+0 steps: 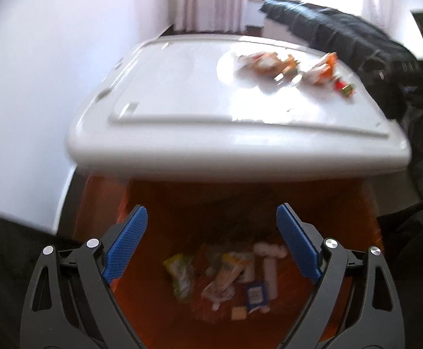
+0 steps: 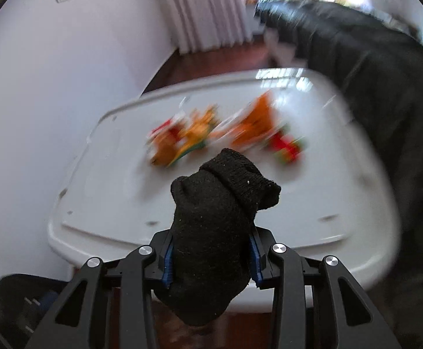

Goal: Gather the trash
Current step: 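Grasp the orange and white sock with the left tool, then drop the orange sock from the left tool into the bin while the right tool drops the black sock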

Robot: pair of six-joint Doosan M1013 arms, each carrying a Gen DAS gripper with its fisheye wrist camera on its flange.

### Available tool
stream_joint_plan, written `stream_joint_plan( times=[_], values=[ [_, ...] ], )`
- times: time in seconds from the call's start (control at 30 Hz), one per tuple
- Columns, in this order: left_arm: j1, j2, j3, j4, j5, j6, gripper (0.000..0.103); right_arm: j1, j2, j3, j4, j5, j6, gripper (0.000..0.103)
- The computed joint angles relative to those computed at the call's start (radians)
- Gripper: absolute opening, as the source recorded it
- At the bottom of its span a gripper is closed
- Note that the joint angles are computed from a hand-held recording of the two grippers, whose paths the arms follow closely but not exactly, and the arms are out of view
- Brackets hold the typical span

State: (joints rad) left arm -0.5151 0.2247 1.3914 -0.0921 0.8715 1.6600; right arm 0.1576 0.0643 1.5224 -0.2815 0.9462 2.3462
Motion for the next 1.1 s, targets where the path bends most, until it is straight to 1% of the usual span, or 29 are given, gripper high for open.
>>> stream_joint_plan(
  times=[0.03,0.07,0.1,0.13,0.17,0.23,0.27,0.33,0.4,0.47,0.53,0.57,0.63,0.67,0.7,0.73,0.77,0.83,0.87,0.93,1.03,1.1],
  values=[
    [-0.002,0.009,-0.017,-0.015,-0.001,0.013,0.088,0.001,-0.018,0.022,-0.055,-0.022,0.033,0.039],
    [-0.004,0.033,-0.061,-0.054,0.012,0.037,0.089,0.003,-0.041,0.054,-0.112,-0.057,0.089,0.039],
    [-0.008,0.065,-0.113,-0.081,0.024,0.038,0.089,-0.006,-0.047,0.065,-0.124,-0.080,0.109,0.039],
    [-0.012,0.083,-0.140,-0.091,0.027,0.034,0.089,-0.013,-0.059,0.083,-0.118,-0.104,0.155,0.039],
    [-0.021,0.120,-0.196,-0.095,0.032,0.020,0.089,-0.024,-0.067,0.094,-0.084,-0.132,0.160,0.039],
    [-0.043,0.176,-0.276,-0.039,0.028,-0.044,0.089,-0.049,-0.082,0.110,-0.002,-0.209,0.134,0.039],
    [-0.055,0.220,-0.340,-0.010,0.041,-0.088,0.089,-0.052,-0.090,0.115,0.003,-0.226,0.135,0.039],
    [-0.063,0.286,-0.434,-0.005,0.080,-0.148,0.089,-0.046,-0.107,0.122,-0.044,-0.230,0.160,0.039],
    [-0.070,0.355,-0.528,-0.011,0.114,-0.234,0.089,-0.043,-0.124,0.139,-0.059,-0.254,0.169,0.039],
    [-0.077,0.398,-0.582,-0.001,0.128,-0.292,0.089,-0.045,-0.141,0.154,-0.038,-0.275,0.159,0.039],
    [-0.085,0.427,-0.617,0.015,0.141,-0.321,0.089,-0.051,-0.163,0.168,-0.006,-0.280,0.138,0.039],
    [-0.095,0.447,-0.640,0.060,0.156,-0.349,0.089,-0.059,-0.169,0.175,0.021,-0.286,0.119,0.039],
    [-0.103,0.467,-0.663,0.113,0.179,-0.382,0.089,-0.076,-0.180,0.185,0.094,-0.300,0.082,0.040],
    [-0.106,0.490,-0.692,0.138,0.216,-0.402,0.081,-0.089,-0.186,0.192,0.136,-0.310,0.062,0.040],
    [-0.105,0.511,-0.724,0.136,0.250,-0.406,0.074,-0.097,-0.188,0.196,0.163,-0.316,0.054,0.040],
    [-0.098,0.529,-0.749,0.109,0.279,-0.398,0.066,-0.104,-0.190,0.200,0.184,-0.321,0.051,0.039],
    [-0.100,0.526,-0.741,0.131,0.255,-0.400,0.045,-0.109,-0.192,0.203,0.193,-0.323,0.055,0.040],
    [-0.098,0.527,-0.744,0.125,0.257,-0.372,0.037,-0.118,-0.196,0.208,0.202,-0.329,0.067,0.039],
    [-0.095,0.519,-0.732,0.112,0.246,-0.354,0.034,-0.116,-0.202,0.214,0.195,-0.330,0.080,0.039],
    [-0.095,0.505,-0.711,0.113,0.238,-0.330,0.031,-0.120,-0.201,0.214,0.189,-0.325,0.092,0.040],
    [-0.088,0.456,-0.642,0.090,0.209,-0.280,0.030,-0.131,-0.196,0.210,0.198,-0.312,0.084,0.039],
    [-0.078,0.387,-0.545,0.046,0.164,-0.201,0.030,-0.133,-0.191,0.207,0.191,-0.302,0.086,0.040]
  ],
)
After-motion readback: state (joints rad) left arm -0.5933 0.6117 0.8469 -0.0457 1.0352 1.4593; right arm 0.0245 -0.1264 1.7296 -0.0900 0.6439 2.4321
